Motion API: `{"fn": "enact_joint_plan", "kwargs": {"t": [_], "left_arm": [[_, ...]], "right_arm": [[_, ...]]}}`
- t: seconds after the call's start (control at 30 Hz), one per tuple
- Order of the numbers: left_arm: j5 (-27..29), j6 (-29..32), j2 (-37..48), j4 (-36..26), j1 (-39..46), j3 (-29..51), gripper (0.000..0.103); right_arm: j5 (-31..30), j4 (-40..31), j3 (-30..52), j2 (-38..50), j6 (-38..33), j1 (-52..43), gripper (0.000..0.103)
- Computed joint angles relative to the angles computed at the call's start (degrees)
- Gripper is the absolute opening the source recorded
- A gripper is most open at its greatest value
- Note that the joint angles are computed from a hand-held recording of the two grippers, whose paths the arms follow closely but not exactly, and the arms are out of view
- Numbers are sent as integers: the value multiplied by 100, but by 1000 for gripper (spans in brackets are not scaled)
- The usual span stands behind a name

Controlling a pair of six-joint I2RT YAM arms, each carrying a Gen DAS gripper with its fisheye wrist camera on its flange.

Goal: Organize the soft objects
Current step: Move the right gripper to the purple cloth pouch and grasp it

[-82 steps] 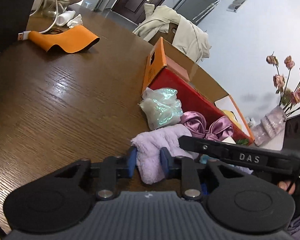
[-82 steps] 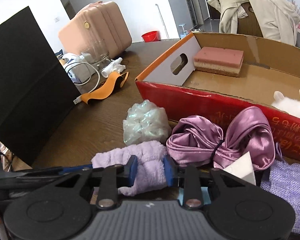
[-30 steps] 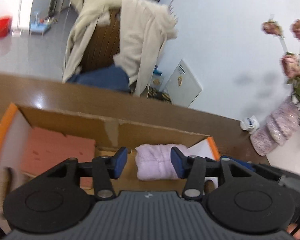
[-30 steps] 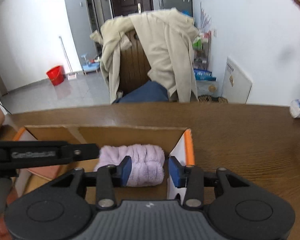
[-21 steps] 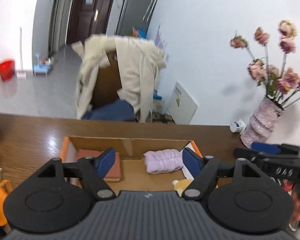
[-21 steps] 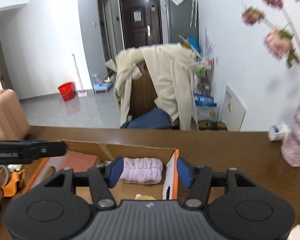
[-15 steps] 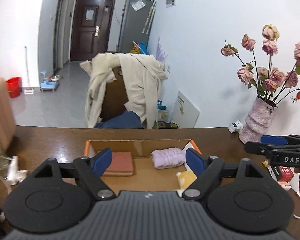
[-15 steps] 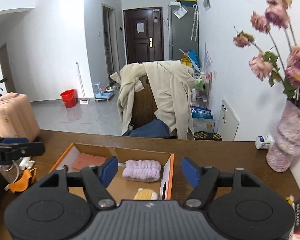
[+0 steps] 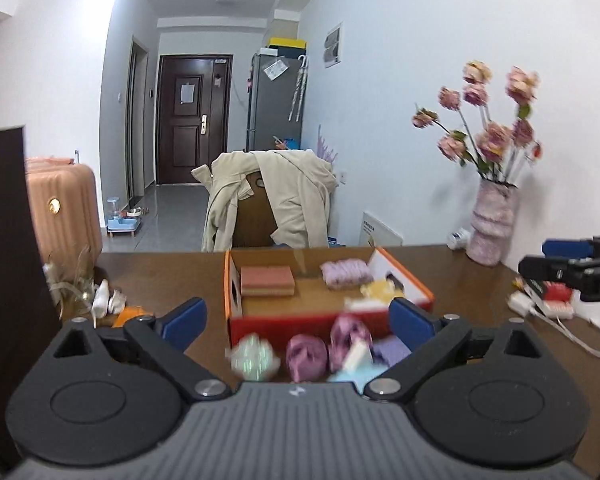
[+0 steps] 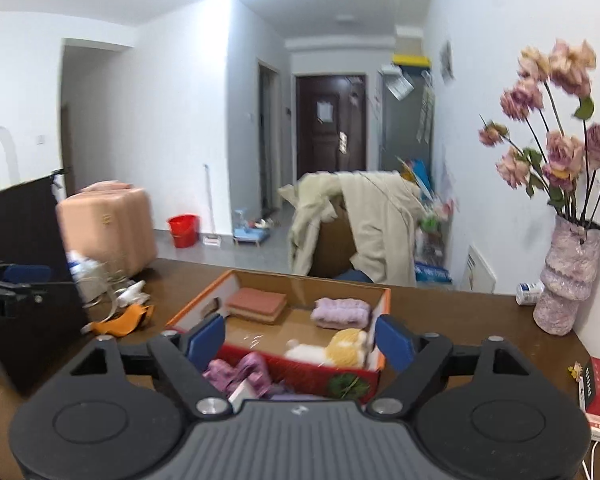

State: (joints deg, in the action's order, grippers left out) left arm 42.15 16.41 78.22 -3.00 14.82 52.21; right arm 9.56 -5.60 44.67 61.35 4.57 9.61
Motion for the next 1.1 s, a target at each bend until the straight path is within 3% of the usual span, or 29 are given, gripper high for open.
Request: {"fn": "enact_joint_plan", "kwargs": {"t": [0.13,0.3,0.4,0.57,0.7,0.83,0.9,1.0,1.1], "left_arm": [[868,597,-678,377,759,-1249,103],[1142,994,-979,137,1229,-1971,103],[982,1131,-905,44,999,-2027,103],[461,618,-701,512,299,-2003,103],[94,171,-259,607,-418,-1656,103],[-232,-524,562,577,-1358,-909,99],[-476,-842,1072,535,-1776,-454,82],[-961,-1123,1932,652,-2382,273,67],[-1361,-1359,2837,259,-2761,1241,52]], "right_arm": [[932,327,-1256,-1180,322,1136,85],[2170,277,-2222,-1605,1183,2729,85],[2035,162,-2492,-1622,1760,2842,85],[2112,15,-2539,-1471,2019,2603,85],[1574,234,-2698,-1576,1868,1895,85],[749,729,-2701,-1131,1535,838,85],[247,1122,-2645,-750,1292,227,85],[-498,1666,-2363,73,1037,-613,84],[-1081,2120,-1892,1067,883,-1295,83]]}}
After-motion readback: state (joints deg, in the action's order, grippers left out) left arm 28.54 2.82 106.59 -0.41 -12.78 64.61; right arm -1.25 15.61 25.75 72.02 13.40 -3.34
